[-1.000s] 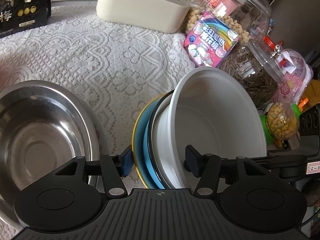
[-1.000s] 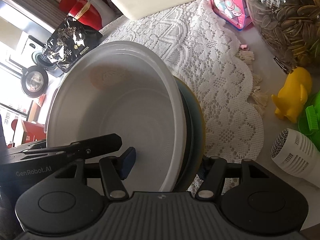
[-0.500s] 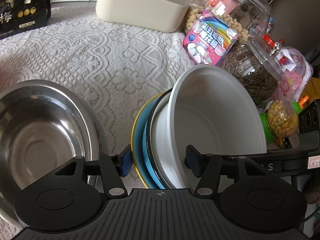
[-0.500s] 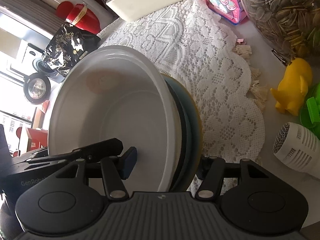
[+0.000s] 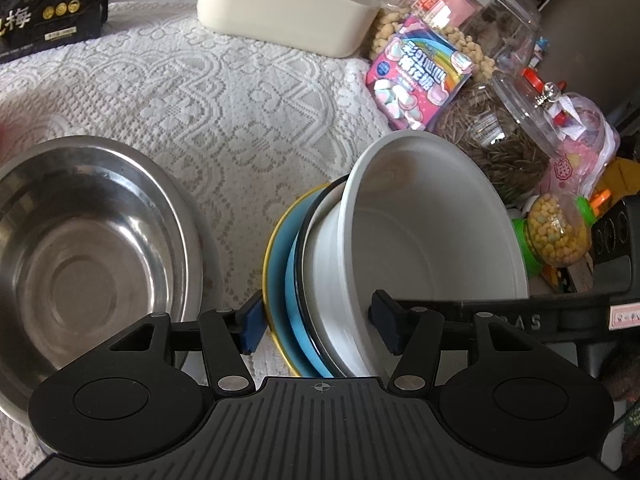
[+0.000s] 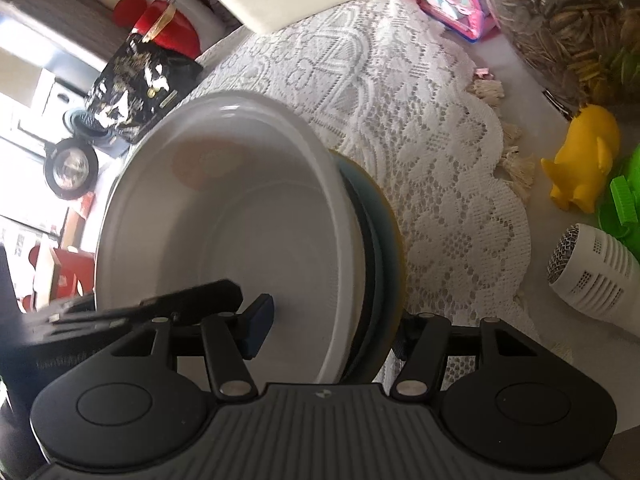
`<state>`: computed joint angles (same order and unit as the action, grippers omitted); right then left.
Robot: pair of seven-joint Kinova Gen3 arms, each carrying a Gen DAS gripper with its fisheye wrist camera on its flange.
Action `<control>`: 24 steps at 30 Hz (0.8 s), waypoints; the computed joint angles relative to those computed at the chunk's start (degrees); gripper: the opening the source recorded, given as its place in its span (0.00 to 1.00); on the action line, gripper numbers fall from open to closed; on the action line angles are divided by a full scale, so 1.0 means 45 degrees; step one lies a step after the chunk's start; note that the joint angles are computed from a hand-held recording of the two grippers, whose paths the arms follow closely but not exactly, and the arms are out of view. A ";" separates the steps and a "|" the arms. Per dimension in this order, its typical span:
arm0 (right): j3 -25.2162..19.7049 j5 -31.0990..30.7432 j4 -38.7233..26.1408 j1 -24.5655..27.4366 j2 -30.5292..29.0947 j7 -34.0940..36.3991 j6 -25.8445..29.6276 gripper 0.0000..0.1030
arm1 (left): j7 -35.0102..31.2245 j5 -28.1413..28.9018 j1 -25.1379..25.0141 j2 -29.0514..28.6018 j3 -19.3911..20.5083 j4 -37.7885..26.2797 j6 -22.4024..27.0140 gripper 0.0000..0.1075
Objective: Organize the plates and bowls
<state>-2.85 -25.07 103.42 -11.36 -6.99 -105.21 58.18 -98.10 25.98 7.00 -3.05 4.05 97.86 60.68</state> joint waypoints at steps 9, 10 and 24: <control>0.0212 -0.0661 0.0158 0.0145 0.0097 0.0208 -0.0064 0.60 | -0.0154 -0.0379 0.0074 0.0309 0.0099 -0.0435 0.0351 0.56; 0.0205 -0.0721 0.0268 0.0160 0.0026 0.0227 -0.0175 0.60 | -0.0216 -0.0310 0.0046 0.0330 0.0073 -0.0431 0.0360 0.56; 0.0066 -0.0467 0.0025 0.0146 0.0149 0.0109 0.0063 0.59 | -0.0282 -0.0157 -0.0022 0.0380 0.0079 -0.0406 0.0389 0.56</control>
